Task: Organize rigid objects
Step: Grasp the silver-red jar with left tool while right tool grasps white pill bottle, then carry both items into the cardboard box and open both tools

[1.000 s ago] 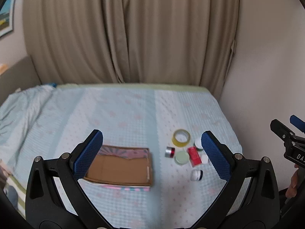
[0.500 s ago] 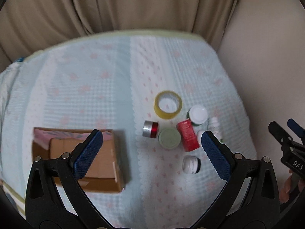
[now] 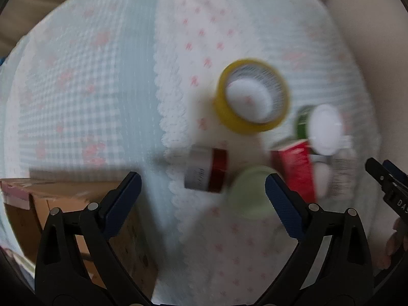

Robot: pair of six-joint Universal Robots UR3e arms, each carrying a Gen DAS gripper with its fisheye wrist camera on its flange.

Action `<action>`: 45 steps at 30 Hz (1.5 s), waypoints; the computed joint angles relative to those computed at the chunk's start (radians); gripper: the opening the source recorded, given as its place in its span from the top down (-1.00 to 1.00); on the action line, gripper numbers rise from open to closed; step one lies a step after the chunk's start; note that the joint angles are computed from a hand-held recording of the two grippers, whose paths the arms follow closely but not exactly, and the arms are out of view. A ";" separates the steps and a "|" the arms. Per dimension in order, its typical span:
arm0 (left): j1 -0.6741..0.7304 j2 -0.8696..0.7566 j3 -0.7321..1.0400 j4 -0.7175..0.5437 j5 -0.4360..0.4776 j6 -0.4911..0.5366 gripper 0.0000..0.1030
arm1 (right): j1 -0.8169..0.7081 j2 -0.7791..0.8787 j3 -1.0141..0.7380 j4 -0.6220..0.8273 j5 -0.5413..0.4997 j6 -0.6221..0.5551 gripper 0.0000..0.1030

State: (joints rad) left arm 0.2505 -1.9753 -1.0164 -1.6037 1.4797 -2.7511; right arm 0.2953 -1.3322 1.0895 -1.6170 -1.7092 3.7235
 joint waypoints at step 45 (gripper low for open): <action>0.038 0.115 0.072 -0.101 -0.067 0.118 0.26 | 0.015 -0.057 0.044 -0.023 0.089 0.066 0.09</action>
